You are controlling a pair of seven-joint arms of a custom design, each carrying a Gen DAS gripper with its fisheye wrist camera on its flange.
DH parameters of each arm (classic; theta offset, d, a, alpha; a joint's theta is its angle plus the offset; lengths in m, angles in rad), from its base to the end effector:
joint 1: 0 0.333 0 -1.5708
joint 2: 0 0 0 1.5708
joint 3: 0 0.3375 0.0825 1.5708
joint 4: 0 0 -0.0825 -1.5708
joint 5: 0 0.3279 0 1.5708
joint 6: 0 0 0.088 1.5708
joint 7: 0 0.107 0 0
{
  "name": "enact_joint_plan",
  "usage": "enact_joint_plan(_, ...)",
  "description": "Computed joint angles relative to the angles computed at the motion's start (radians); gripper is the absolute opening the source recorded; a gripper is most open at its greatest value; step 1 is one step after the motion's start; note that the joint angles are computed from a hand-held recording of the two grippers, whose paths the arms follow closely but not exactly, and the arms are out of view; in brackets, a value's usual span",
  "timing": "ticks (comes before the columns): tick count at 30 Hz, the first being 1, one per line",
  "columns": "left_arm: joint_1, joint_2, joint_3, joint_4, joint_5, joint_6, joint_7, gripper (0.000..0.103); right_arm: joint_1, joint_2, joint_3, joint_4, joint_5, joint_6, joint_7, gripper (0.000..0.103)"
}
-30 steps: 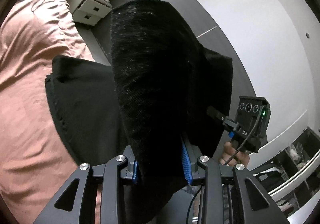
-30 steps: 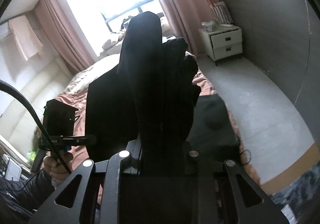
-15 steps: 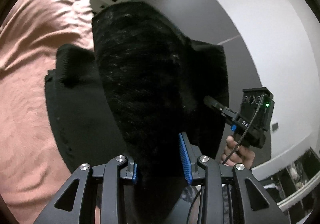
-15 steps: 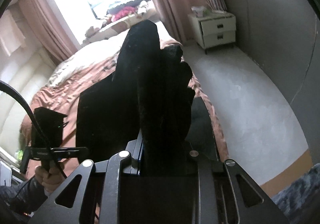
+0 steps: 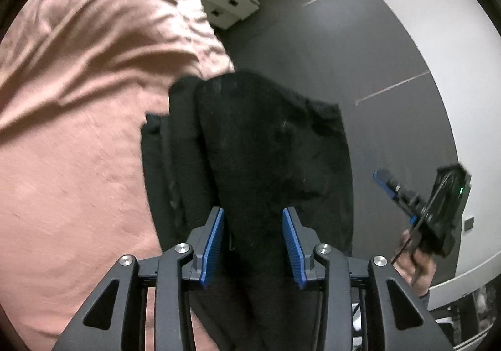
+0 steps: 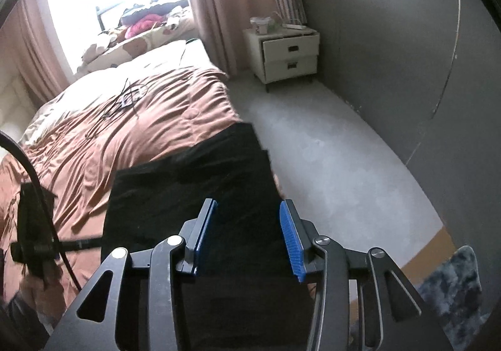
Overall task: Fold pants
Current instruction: 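Carry the pants stack with both grippers and lower it onto the bed corner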
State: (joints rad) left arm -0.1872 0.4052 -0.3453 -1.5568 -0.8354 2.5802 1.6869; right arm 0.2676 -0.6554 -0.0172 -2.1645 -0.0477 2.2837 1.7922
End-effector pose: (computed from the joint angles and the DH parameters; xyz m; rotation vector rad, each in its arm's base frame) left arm 0.6059 -0.2906 0.5313 1.8076 -1.7888 1.2302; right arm 0.3108 0.0751 0.7385 -1.7647 1.6874 -0.5585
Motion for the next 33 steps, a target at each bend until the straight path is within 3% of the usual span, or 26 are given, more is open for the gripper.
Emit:
enact_joint_plan(4, -0.025, 0.003, 0.044, 0.032, 0.100, 0.005, -0.069, 0.040, 0.030, -0.039, 0.017, -0.037, 0.015, -0.004, -0.008, 0.038)
enact_joint_plan(6, -0.031, 0.023, 0.053, 0.058, 0.146, 0.013, -0.088, 0.040, 0.043, -0.043, 0.029, -0.042, 0.020, -0.024, -0.008, 0.031)
enact_joint_plan(9, -0.038, 0.062, 0.067, 0.122, 0.227, -0.035, -0.130, 0.040, 0.027, -0.014, 0.038, -0.024, -0.002, -0.077, 0.005, 0.029)
enact_joint_plan(12, -0.049, 0.138, 0.076, 0.223, 0.289, -0.084, -0.202, 0.040, -0.013, 0.066, 0.022, 0.046, -0.030, -0.139, 0.020, 0.028)
enact_joint_plan(18, -0.073, 0.273, 0.077, 0.424, 0.380, -0.131, -0.245, 0.050, -0.028, 0.148, 0.021, 0.145, -0.026, -0.158, 0.036, 0.028)
enact_joint_plan(22, -0.083, 0.344, 0.087, 0.530, 0.419, -0.158, -0.317, 0.051, -0.043, 0.191, -0.003, 0.123, -0.019, -0.117, 0.018, 0.027)
enact_joint_plan(25, -0.103, 0.386, 0.106, 0.597, 0.473, -0.185, -0.360, 0.052, -0.053, 0.286, 0.023, 0.171, -0.027, -0.082, 0.049, 0.027)
enact_joint_plan(33, -0.147, 0.490, 0.142, 0.825, 0.608, -0.353, -0.471, 0.053, -0.067, 0.450, 0.035, 0.306, -0.033, -0.128, 0.102, 0.025)
